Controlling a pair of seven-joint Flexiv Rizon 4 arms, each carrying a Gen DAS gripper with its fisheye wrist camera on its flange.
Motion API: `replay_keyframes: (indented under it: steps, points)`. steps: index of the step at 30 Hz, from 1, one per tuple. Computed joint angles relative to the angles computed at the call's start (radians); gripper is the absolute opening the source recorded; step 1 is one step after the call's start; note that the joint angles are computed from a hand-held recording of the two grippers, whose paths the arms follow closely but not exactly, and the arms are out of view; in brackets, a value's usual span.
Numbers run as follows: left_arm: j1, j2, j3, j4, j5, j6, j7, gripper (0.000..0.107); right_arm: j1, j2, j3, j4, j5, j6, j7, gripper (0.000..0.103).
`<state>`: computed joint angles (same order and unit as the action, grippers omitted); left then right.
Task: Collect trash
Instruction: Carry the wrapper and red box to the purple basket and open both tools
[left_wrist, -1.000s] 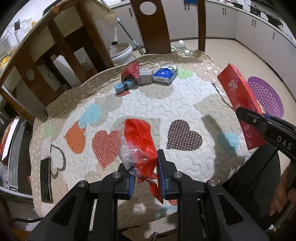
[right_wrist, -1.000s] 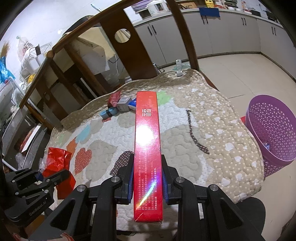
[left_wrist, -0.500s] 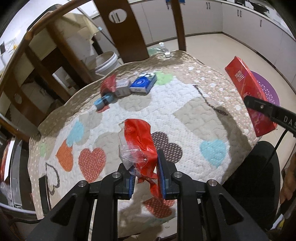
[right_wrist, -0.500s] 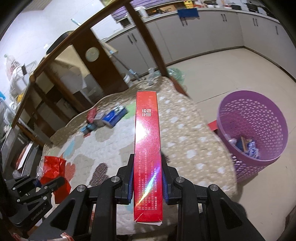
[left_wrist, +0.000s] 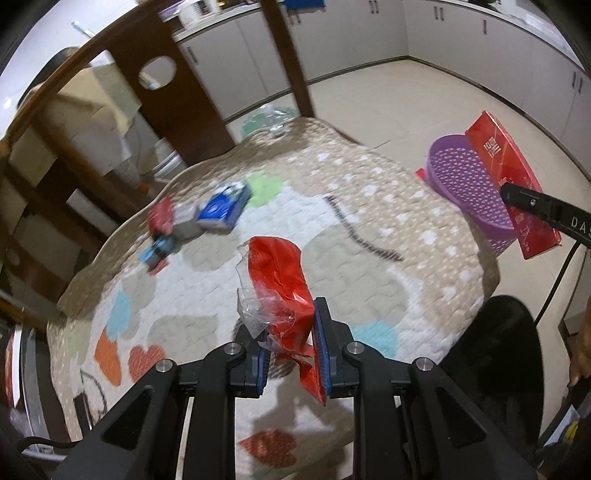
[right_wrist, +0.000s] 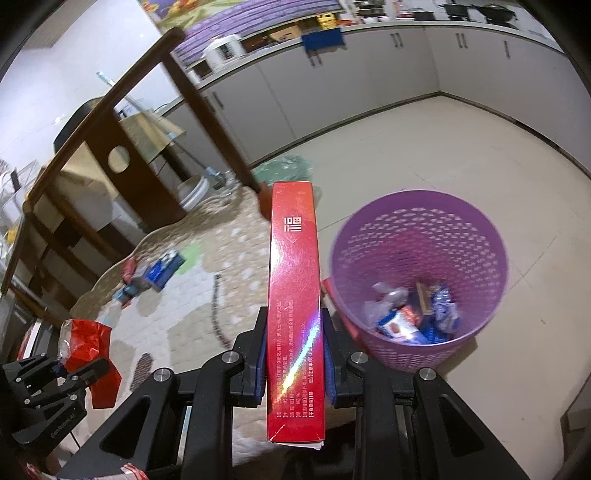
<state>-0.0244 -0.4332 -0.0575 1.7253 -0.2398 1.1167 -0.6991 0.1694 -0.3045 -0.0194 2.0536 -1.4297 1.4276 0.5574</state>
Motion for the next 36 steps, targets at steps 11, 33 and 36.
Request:
replay_keyframes:
  steps: [11,33,36]
  points:
    - [-0.061,-0.118,-0.117,-0.188,-0.101,-0.157,0.037,0.02,-0.108,0.064,-0.007,0.096,-0.04,-0.015,0.045,0.026]
    - [-0.142,-0.28,-0.158,-0.417,-0.2,-0.315,0.02,0.071,-0.299,-0.03,0.024,0.044,-0.236,0.093,0.227,0.051]
    - [-0.135,-0.252,-0.143,-0.373,-0.193,-0.271,0.02,0.071,-0.298,-0.023,0.03,0.051,-0.23,0.089,0.238,0.054]
